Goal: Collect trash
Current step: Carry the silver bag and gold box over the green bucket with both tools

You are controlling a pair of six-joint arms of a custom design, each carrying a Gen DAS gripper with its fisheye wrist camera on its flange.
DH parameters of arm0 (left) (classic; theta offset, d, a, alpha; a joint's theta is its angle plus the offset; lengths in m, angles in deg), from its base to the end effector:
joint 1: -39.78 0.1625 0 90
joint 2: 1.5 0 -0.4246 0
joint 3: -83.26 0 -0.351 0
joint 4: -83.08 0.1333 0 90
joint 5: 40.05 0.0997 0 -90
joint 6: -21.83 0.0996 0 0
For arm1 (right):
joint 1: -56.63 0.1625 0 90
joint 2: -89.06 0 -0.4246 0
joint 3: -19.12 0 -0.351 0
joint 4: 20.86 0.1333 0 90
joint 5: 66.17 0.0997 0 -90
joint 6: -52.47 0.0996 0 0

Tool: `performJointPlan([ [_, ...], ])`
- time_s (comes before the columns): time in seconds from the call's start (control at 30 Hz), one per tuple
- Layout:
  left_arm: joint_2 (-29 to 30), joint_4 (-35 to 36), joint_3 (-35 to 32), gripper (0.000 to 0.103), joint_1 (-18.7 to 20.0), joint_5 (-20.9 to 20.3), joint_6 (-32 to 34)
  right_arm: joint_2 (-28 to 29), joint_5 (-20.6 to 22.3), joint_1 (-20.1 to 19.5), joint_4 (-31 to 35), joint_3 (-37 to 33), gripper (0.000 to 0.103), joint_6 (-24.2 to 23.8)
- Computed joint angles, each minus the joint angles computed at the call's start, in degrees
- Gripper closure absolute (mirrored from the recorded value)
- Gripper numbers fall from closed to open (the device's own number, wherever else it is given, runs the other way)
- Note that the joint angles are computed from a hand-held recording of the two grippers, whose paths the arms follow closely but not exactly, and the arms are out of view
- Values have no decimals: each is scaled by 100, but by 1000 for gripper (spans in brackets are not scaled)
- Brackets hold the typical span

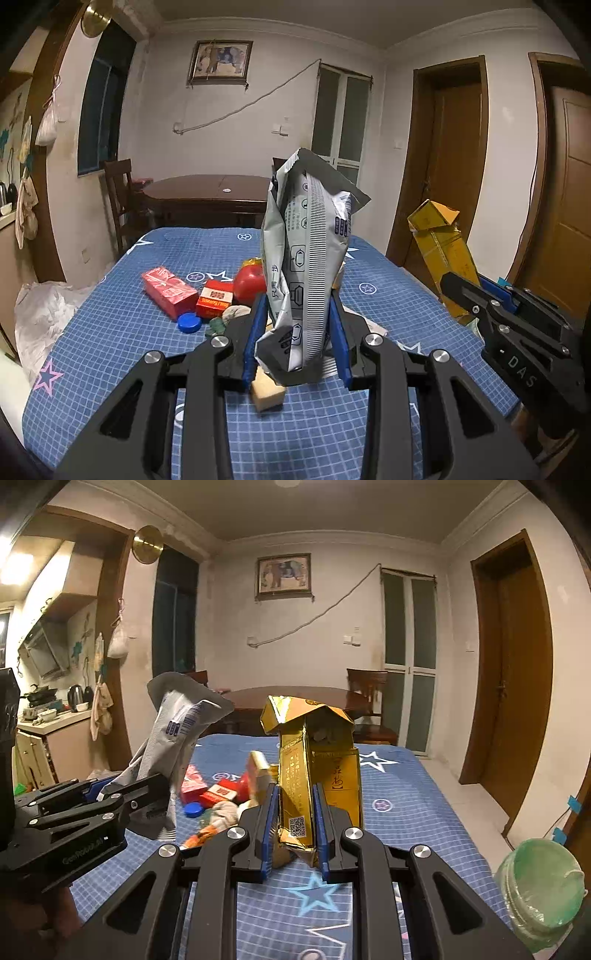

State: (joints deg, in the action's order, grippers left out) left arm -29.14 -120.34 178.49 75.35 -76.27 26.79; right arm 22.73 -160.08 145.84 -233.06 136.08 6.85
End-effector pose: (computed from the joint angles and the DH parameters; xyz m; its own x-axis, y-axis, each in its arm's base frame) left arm -0.3814 -0.5354 0.0655 -0.7624 0.1785 -0.6220 0.6351 0.3914 -0.6660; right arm 0.1193 -0.5206 0.3432 -0.7002 -0.1711 0.6931 -0.7093 0.2772 -0.6481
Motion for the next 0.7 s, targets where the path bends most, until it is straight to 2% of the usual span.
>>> performJointPlan([
  [0.27,428,299,-703,72,-2,-215,339,-424,236,-417,367,-246,84,-26],
  [0.43,949,776,-1646,72,-53,-716,617,-934,229,-885,824,-667,84,40],
  [0.57,1433,1619,-2613,72,-81,-1296,647,-1295,84,-1388,1621,-1345,84,274],
  [0.7,2123,3056,-4032,72,-44,-2062,571,-1453,-62,-1934,2455,-2016,83,473],
])
